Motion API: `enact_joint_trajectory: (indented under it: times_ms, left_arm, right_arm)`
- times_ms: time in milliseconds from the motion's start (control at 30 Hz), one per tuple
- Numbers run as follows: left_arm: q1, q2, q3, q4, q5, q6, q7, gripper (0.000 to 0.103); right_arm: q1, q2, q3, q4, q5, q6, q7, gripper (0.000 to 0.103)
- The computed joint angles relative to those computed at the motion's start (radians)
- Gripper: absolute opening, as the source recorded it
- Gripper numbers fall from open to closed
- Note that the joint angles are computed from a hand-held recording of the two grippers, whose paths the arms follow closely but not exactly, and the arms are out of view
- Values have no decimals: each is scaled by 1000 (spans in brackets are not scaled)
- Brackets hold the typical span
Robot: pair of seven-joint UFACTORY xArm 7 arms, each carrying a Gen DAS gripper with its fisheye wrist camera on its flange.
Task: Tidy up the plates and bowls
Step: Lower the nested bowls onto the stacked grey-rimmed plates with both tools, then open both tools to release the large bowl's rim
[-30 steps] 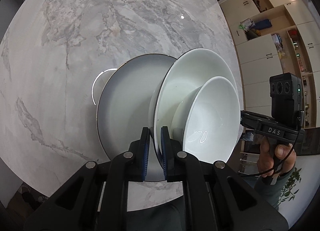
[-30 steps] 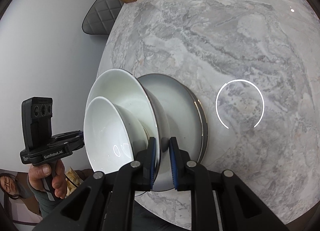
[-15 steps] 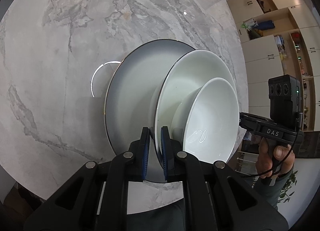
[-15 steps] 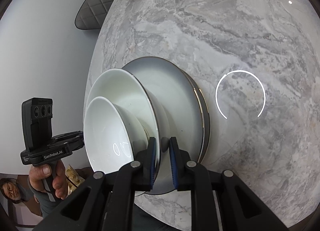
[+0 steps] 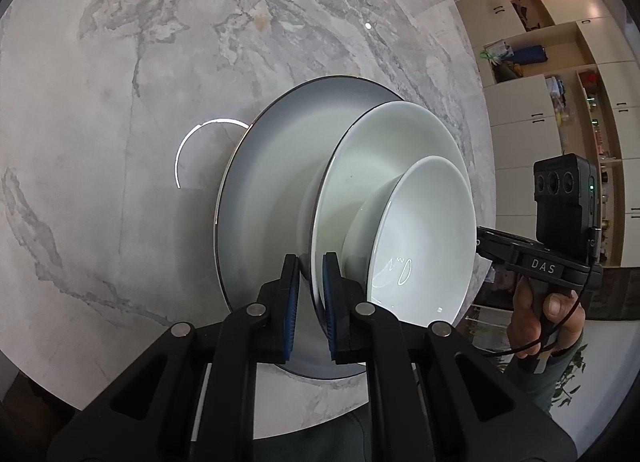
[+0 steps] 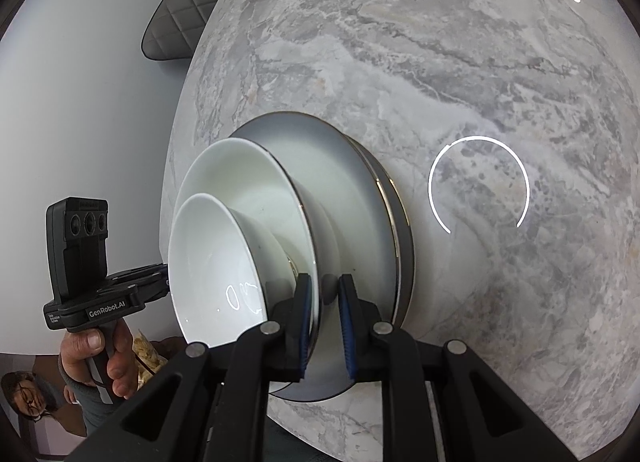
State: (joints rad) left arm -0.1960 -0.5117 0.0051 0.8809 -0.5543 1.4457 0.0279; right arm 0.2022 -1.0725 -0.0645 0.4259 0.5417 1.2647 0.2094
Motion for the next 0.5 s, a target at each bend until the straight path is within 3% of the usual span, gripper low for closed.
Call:
enact_joint_trajectory:
  times_ms: [500]
  left_arm:
    - [2, -25, -5, -16, 23, -50, 13, 12]
  right_arm:
    - [9, -11, 19, -1, -25, -31, -23, 19]
